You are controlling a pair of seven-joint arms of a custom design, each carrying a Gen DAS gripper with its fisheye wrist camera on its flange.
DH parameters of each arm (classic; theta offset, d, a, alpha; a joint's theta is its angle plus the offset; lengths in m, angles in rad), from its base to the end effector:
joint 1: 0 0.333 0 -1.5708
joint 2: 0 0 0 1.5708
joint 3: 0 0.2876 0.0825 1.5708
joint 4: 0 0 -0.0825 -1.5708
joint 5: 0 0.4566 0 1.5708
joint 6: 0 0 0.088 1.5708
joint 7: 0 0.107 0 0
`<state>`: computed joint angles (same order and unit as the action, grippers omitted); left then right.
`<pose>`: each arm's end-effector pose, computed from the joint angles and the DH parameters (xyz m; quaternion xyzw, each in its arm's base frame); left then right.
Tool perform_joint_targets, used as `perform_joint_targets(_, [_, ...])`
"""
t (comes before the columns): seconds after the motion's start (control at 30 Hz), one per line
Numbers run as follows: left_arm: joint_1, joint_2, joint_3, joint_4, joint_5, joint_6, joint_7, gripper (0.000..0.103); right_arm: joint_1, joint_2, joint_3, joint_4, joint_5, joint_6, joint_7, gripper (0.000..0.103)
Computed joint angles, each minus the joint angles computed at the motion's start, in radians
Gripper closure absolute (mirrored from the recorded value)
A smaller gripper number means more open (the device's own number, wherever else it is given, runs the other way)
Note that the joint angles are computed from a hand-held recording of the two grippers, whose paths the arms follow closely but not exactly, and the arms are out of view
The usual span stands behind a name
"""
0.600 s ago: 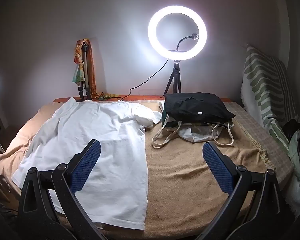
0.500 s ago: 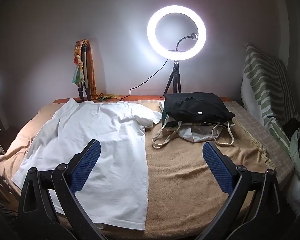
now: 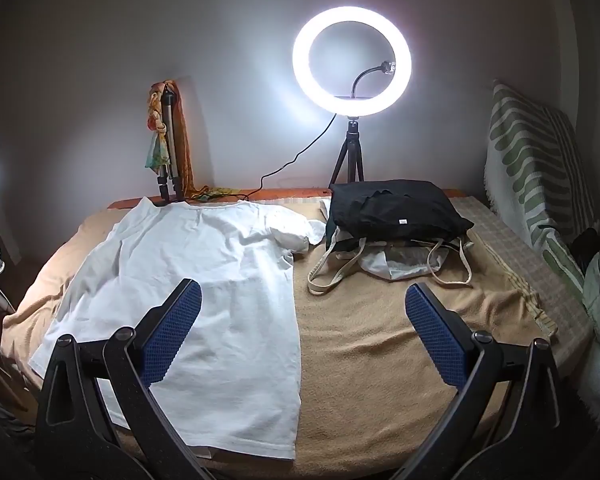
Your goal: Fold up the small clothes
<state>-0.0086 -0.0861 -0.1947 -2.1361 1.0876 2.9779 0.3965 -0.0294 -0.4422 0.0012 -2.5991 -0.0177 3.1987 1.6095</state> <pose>0.5966 -0.1875 0.4606 -0.6045 0.6286 -0.3470 0.3451 0.5141 -0.0128 0.4664 -0.5983 0.6280 -0.3530 0.3508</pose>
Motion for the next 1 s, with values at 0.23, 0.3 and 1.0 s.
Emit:
perform_joint_targets(0.23, [0.004, -0.006, 0.000, 0.001, 0.023, 0.000, -0.023, 0.000, 0.012, 0.000, -0.012, 0.004, 0.011, -0.003, -0.004, 0.000])
perform_joint_targets(0.3, [0.002, -0.005, 0.000, 0.001, 0.011, 0.000, -0.012, 0.000, 0.017, 0.000, -0.017, -0.001, 0.014, 0.002, -0.005, 0.000])
perform_joint_targets(1.0, [0.000, -0.004, -0.003, 0.005, -0.025, 0.000, 0.019, 0.000, 0.031, 0.005, -0.029, 0.001, 0.024, 0.000, -0.009, 0.000])
